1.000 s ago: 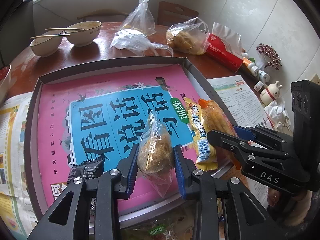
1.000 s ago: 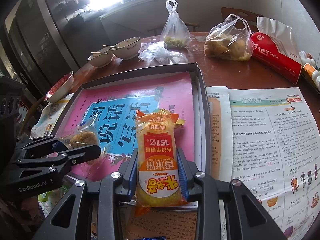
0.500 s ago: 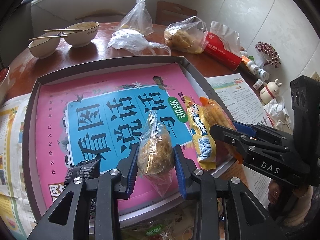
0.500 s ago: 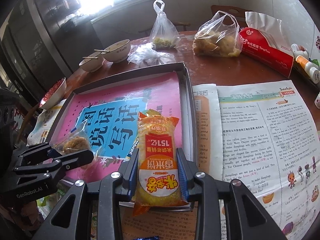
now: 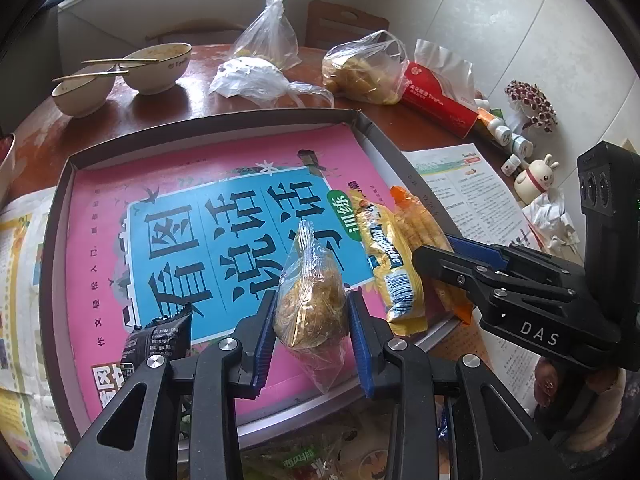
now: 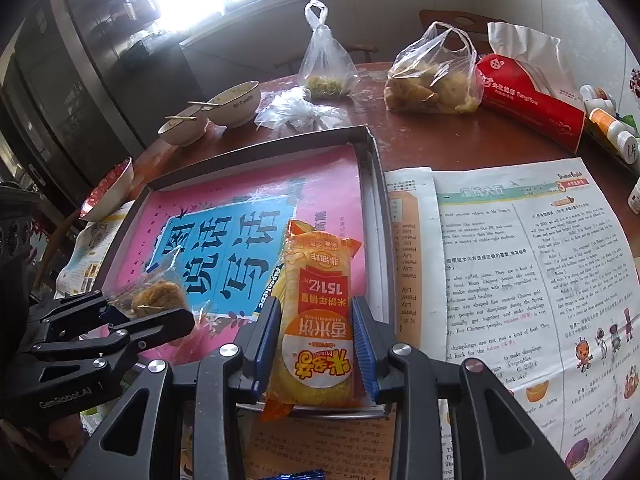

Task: Organize snacks
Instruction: 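Lower the pastry bag with the left tool while the right tool lowers the cracker bag into the tray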

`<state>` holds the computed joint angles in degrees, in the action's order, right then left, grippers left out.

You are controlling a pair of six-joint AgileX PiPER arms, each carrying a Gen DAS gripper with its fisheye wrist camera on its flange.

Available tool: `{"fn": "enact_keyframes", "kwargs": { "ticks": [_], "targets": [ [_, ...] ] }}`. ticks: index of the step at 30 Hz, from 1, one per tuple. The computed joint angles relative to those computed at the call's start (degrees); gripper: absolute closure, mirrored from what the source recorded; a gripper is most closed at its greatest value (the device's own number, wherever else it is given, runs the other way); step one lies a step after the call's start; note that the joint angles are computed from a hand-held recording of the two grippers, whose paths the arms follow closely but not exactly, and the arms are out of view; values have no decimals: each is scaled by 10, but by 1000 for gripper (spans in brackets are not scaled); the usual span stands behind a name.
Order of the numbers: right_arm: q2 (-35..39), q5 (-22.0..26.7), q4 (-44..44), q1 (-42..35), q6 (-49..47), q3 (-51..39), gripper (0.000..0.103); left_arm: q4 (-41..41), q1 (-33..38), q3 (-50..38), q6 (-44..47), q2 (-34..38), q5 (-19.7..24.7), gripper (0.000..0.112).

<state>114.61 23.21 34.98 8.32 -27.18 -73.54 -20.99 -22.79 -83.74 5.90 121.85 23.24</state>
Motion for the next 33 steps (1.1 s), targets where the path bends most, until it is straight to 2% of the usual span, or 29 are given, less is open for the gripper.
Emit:
{"fn": "enact_keyframes", "kwargs": {
  "ticks": [21,33],
  "targets": [
    [-1,-4,14,-2,-14,3,65,48,-1,6,-49,-9,-3,71],
    [4,-16,33,9,-40,5,65,56,4,34,-61,-29,-21,69]
  ]
}}
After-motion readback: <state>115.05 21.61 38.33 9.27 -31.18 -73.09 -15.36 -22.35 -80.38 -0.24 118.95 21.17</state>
